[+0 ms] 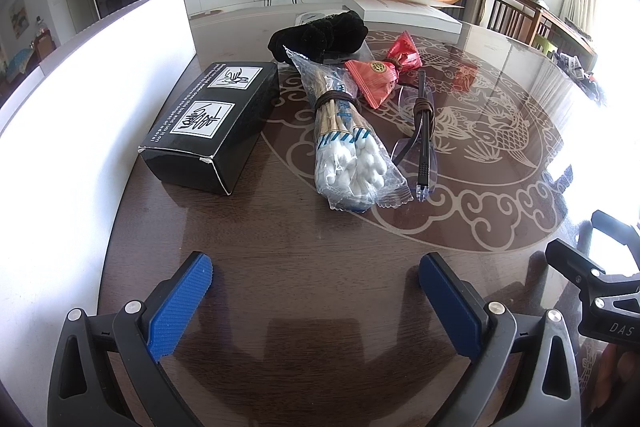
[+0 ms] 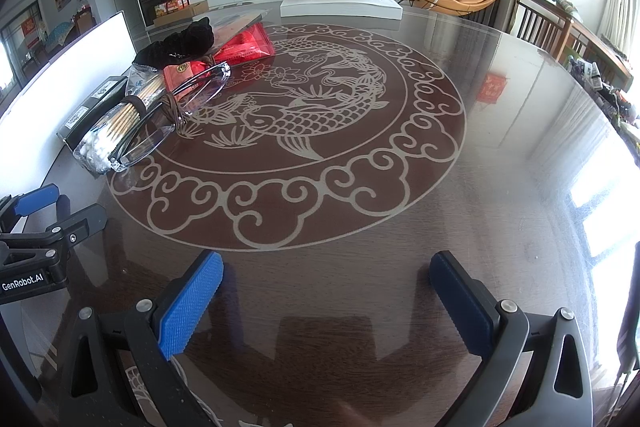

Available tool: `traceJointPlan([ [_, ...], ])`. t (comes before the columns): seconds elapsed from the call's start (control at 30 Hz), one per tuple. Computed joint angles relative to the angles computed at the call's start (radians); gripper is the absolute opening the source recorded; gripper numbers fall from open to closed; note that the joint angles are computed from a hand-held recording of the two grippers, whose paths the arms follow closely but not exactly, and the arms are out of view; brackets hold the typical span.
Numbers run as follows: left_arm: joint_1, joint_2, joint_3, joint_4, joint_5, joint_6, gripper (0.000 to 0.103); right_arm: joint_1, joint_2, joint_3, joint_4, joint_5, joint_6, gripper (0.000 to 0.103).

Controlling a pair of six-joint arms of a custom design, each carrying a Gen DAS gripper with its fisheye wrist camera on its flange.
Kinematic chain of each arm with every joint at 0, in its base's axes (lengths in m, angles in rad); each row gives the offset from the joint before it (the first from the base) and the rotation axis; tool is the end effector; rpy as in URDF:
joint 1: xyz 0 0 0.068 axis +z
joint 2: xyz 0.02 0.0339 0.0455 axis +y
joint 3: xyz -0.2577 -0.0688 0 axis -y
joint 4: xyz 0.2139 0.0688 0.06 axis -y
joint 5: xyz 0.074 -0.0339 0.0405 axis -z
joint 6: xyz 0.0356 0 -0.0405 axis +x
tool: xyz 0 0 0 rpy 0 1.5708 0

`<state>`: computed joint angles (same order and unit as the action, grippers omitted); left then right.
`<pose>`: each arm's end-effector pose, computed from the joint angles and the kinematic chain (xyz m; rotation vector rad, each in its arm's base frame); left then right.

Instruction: Organize objects

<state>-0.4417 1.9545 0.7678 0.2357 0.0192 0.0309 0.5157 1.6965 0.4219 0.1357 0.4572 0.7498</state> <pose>0.2853 -0.1357 0.0874 0.6004 2.4599 -0.1892 0.1961 0.0931 0.0859 0.4231 2.4940 -0.1463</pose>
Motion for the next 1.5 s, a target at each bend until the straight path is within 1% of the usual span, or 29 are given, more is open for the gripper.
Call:
traceJointPlan([
  [0.17,-0.001,0.000,-0.001,0.000,0.000,0.000,0.103,0.000,0.000,0.005,-0.010,0.000,0.003,0.103],
  [0.4,0.001,0.001,0.001,0.000,0.000,0.000,0.103,-0.035,0.042,0.060,-0.028,0.006,0.007,0.103],
  [1.5,0.001,0.002,0.004,-0.001,0.000,0.001,0.103,-0.039,0.039,0.060,-0.030,0.005,0.004,0.103],
])
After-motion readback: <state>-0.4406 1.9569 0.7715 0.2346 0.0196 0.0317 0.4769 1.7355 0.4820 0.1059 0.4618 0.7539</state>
